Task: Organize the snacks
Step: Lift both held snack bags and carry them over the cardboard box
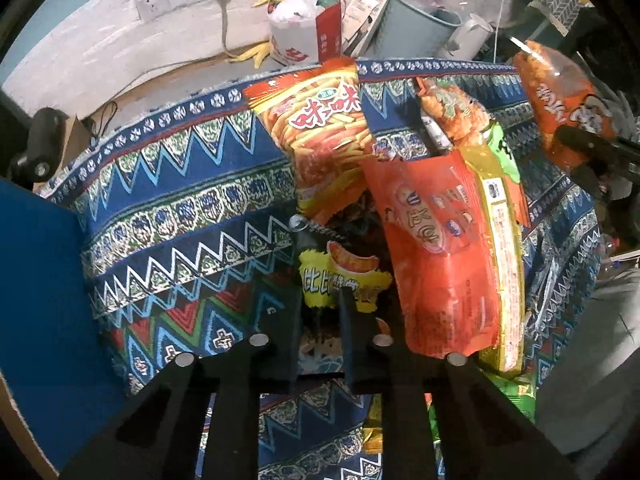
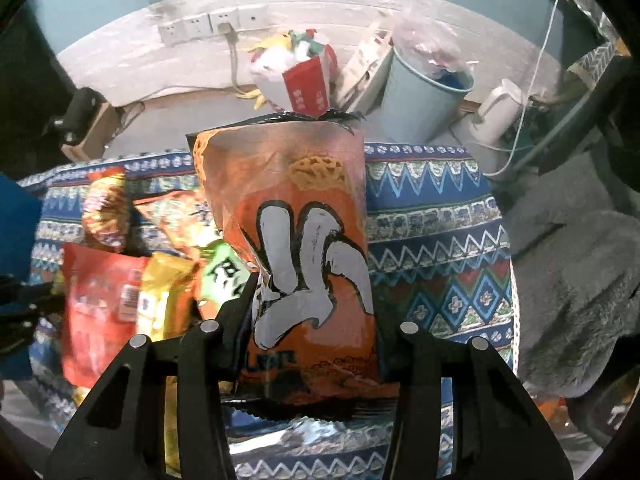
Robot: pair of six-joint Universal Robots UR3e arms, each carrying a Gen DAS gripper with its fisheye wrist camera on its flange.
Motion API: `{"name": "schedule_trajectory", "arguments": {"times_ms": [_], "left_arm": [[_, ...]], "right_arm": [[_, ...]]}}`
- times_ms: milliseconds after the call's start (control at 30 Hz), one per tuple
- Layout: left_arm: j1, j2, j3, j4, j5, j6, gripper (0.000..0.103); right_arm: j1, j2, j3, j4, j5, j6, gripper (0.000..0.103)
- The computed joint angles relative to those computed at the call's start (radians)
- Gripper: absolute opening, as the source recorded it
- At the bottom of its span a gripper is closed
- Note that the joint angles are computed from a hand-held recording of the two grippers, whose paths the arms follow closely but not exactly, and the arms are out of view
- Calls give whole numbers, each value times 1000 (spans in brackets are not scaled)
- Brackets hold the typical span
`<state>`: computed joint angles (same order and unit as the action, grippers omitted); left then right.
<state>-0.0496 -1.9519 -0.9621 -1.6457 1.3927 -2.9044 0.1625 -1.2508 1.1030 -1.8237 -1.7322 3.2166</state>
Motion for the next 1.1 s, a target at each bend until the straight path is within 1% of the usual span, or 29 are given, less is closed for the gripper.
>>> {"name": "schedule_trajectory", "arguments": {"times_ms": [33,67,100,167,200,267,333,433,533,600,633,667,733,833,900,967,1100], "left_arm": [[-4,0,-11,9,3,-6,31],[-8,1,-23,16,9,-14,43],[-9,-1,-37,27,23,-17,48],[-13,-3,-68,57,42,-24,63],[-22,-3,-72,63,56,-31,67],[-49,-9,-81,85,99,-48,80],[-76,-21,-83,101,135,-65,82],[-111,-59,-67,113,158,-99,88],[-120,-94,-44,116,146,-102,88],[-125,-93,-59,127,136,-94,86],[-136,-79,-90,157,144,-86,80],[-141,-62,-120,183,142,-68,68],[-150,-37,-163,207,138,-42,59],[-139,0,-206,214,126,-43,51],[-136,24,-226,223,129,-39,43],[-119,53,-252,232,131,-18,38],[-100,100,-277,237,137,-3,38]], "right_arm": [[5,-8,7,-2,8,5,45],[10,-13,11,-2,13,9,45],[9,-20,15,0,21,6,45],[15,-37,29,-3,31,3,45],[15,-46,40,-10,37,1,45],[13,-66,72,-25,47,3,45],[1,-89,113,-41,64,9,45],[-17,-115,161,-52,83,18,45],[-23,-129,183,-55,85,12,45],[-24,-133,187,-57,84,8,45],[-27,-133,183,-55,89,8,45],[-30,-132,178,-53,94,10,45],[-32,-130,166,-50,104,10,45],[-18,-117,134,-44,107,11,45],[3,-105,110,-43,97,9,45],[31,-94,86,-41,81,8,45],[71,-73,39,-29,76,19,45]]}}
